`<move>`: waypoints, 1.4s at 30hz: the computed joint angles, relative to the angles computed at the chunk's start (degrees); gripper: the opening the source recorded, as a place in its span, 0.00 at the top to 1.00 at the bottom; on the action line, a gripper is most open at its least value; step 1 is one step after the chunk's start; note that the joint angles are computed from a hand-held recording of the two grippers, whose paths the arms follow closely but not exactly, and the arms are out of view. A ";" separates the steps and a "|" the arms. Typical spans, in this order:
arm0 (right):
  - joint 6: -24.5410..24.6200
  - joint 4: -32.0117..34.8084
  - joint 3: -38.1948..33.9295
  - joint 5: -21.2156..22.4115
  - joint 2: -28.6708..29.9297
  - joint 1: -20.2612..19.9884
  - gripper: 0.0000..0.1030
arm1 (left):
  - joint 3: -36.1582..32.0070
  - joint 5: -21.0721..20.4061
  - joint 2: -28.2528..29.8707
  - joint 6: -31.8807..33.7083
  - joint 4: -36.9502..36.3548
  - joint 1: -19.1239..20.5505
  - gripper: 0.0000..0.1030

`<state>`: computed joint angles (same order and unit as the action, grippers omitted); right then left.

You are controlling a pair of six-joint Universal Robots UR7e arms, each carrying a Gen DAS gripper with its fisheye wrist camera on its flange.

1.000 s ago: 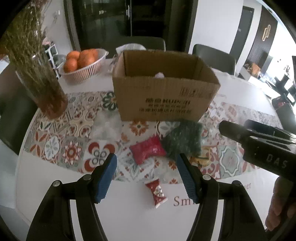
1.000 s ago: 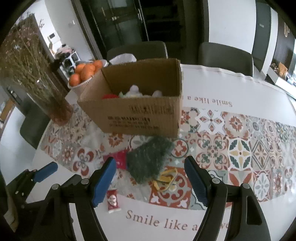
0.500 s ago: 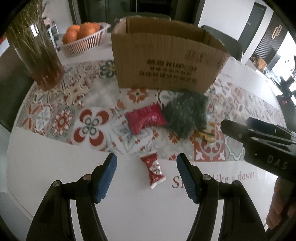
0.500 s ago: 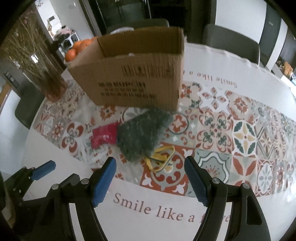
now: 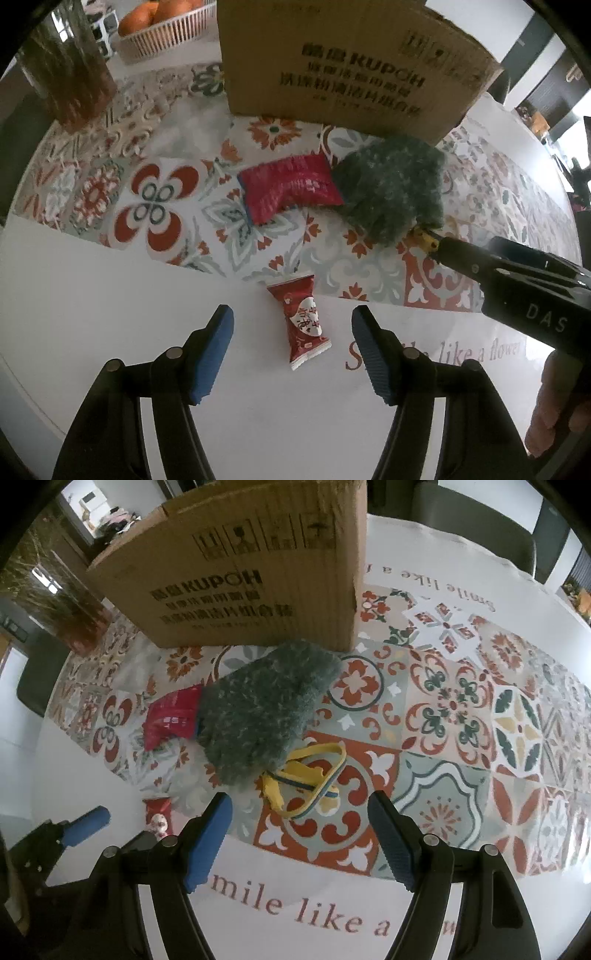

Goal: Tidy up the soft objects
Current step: 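Move both tools back toward the remaining red snack packets, then grasp the small red candy packet with the left tool while the right tool grasps the yellow clip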

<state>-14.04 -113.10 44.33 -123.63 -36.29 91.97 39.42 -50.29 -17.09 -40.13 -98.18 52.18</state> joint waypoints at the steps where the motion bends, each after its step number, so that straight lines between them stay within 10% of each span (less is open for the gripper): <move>1: 0.27 0.41 -0.41 0.01 0.31 -0.13 0.25 | -0.49 -0.53 0.33 -0.46 0.37 0.20 0.38; 24: 1.73 0.52 -3.91 0.19 4.21 -1.52 0.35 | -7.61 -0.12 6.15 -4.08 3.76 1.54 0.69; 31: 2.12 -2.26 -0.99 -0.51 3.23 -1.39 0.54 | -0.96 -0.71 2.33 -2.46 -0.51 1.68 0.78; 42: 3.58 -7.93 8.73 1.06 -2.25 -1.42 0.58 | 7.46 -1.98 -1.95 1.48 -7.53 1.83 0.79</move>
